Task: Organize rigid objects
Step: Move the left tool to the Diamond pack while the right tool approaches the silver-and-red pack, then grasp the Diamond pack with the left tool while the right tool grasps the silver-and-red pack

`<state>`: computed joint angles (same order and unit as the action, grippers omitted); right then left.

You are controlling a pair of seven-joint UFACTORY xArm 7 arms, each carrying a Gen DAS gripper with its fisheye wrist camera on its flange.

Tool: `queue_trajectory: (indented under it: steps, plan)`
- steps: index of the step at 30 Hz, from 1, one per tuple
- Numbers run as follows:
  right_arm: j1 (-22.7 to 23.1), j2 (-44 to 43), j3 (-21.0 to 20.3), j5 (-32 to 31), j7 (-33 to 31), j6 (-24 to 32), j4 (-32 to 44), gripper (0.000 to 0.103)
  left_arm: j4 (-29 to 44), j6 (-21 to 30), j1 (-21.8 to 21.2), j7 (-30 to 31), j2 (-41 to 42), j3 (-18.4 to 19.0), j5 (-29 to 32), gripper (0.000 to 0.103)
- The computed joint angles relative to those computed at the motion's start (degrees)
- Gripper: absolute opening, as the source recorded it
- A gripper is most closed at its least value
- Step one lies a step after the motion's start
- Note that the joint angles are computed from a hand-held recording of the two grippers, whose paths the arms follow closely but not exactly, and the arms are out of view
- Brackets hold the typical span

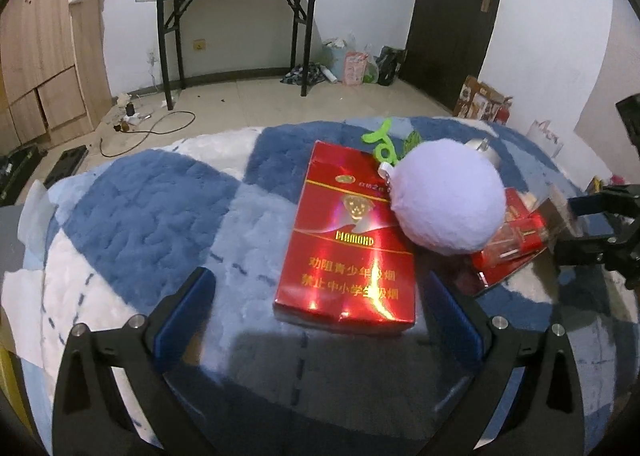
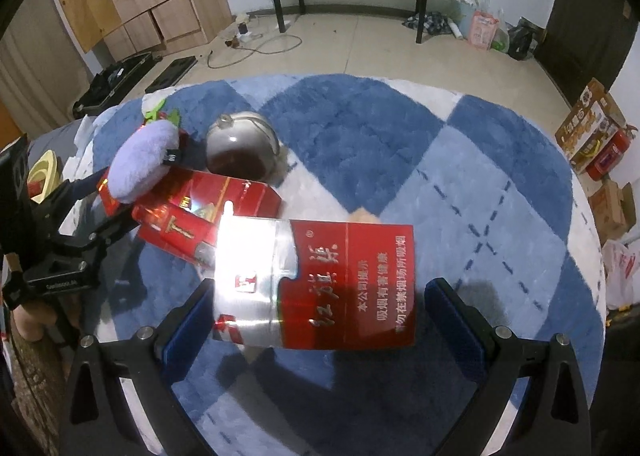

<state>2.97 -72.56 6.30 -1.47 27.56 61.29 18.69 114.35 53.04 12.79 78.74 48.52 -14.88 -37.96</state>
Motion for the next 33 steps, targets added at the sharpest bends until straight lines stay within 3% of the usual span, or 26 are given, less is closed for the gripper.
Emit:
queue_trajectory:
  steps: [5, 9, 13, 18, 25, 33]
  plan:
    - [0.4, 0.7, -0.5, 0.3, -0.6, -0.2, 0.1, 0.103, -1.0, -1.0, 0.0, 0.4, -0.6, 0.0, -0.2, 0.1]
    - [0.5, 1.2, -0.4, 0.6, -0.7, -1.1, -0.1, 0.102, -1.2, -1.6, -0.1, -0.2, -0.8, 0.1, -0.2, 0.087]
    - [0.7, 1.4, -0.4, 0.7, -0.9, -2.0, -0.8, 0.101, -1.6, -0.8, 0.5, 1.9, -1.2, -0.5, -0.5, 0.064]
    - [0.5, 0.1, -1.0, 0.7, -1.0, -3.3, -1.9, 0.09, -2.8, -1.2, 0.5, 2.8, -2.0, -0.3, -1.2, 0.061]
    - [-0.1, -4.1, 0.1, 0.2, -0.5, -1.0, -2.2, 0.089, -6.0, -2.3, 1.1, 6.1, -4.5, 0.1, -1.3, 0.058]
    - [-0.7, -8.0, 1.8, -0.7, 2.0, 0.9, -2.3, 0.089, -4.3, -1.4, 1.4, 3.1, -4.6, 1.8, -0.2, 0.058]
